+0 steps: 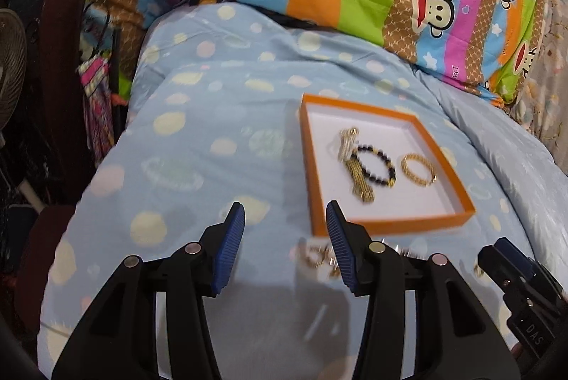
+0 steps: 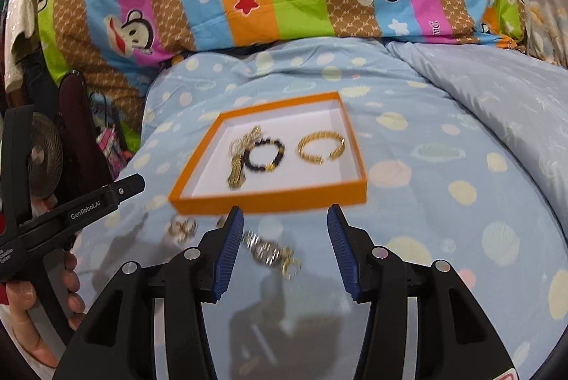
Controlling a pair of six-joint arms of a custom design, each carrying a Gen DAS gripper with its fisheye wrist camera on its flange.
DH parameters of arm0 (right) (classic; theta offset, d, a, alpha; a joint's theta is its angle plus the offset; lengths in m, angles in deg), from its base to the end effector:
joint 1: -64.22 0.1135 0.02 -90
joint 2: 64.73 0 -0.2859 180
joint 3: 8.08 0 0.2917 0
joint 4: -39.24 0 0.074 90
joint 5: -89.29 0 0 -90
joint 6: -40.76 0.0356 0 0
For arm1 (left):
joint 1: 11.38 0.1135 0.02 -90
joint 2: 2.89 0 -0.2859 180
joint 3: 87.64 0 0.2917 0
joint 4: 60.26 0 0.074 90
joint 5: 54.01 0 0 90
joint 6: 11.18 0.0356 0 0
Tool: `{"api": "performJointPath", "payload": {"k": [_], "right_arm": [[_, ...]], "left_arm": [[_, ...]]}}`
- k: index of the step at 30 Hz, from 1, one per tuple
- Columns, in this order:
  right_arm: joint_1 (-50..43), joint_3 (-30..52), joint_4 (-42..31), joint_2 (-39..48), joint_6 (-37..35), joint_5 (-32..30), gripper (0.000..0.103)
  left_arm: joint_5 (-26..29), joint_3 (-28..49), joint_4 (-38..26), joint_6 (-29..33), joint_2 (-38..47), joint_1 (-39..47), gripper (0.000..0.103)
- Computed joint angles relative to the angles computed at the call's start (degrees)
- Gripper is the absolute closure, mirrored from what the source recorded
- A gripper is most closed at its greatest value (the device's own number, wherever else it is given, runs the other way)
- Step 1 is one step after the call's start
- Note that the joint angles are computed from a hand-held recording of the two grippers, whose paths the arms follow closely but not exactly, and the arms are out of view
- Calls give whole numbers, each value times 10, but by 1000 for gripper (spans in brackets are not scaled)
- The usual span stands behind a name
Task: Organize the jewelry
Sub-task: 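Carry the gold watch and bead bracelet into the box and open both tools, then grasp the silver watch band with the right tool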
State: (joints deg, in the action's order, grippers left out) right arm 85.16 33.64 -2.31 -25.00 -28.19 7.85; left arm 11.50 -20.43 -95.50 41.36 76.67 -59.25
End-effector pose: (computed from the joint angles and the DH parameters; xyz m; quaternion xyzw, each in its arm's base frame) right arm 0.1661 0.0579 0.2368 0.0327 0.9021 0.0892 0.4209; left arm 0.2289 -0.2311 0.2537 0.0063 0.9143 -0.0942 0.3939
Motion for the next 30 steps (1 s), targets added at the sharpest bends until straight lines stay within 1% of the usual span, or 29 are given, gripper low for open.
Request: {"api": "performJointPath", "payload": {"k": [5,8,11,17,20,23,24,25,28,30], "right_arm": [[50,-7,2,28,0,18,54],[69,1,20,67,-17,22,54],[63,20,41,117,-42,18,54],[33,57,66,208,-76,-24,54],[37,73,60,239,-84,-26,57],[41,85,50,260,-87,-19,68],[41,87,47,264,-87,-17,78],[40,87,45,265,-86,-19,85],[46,80,42,254,-79,-15,91],[48,73,43,240,-65,-18,92]], "left_arm": [[-2,-39,-11,-16,-21,-23,57],[4,-55,-8,-23,-25,-28,57],[5,-64,-8,-24,-27,-31,57],[55,-88,12,-41,-40,-5,57],[73,-100,25,-47,-49,5,57],[72,-100,24,-45,-48,3,55],[73,-100,23,-43,-48,2,53],[71,-98,22,-43,-46,0,53],[69,-95,19,-42,-43,-2,51],[69,-92,18,-42,-41,-2,51]]}}
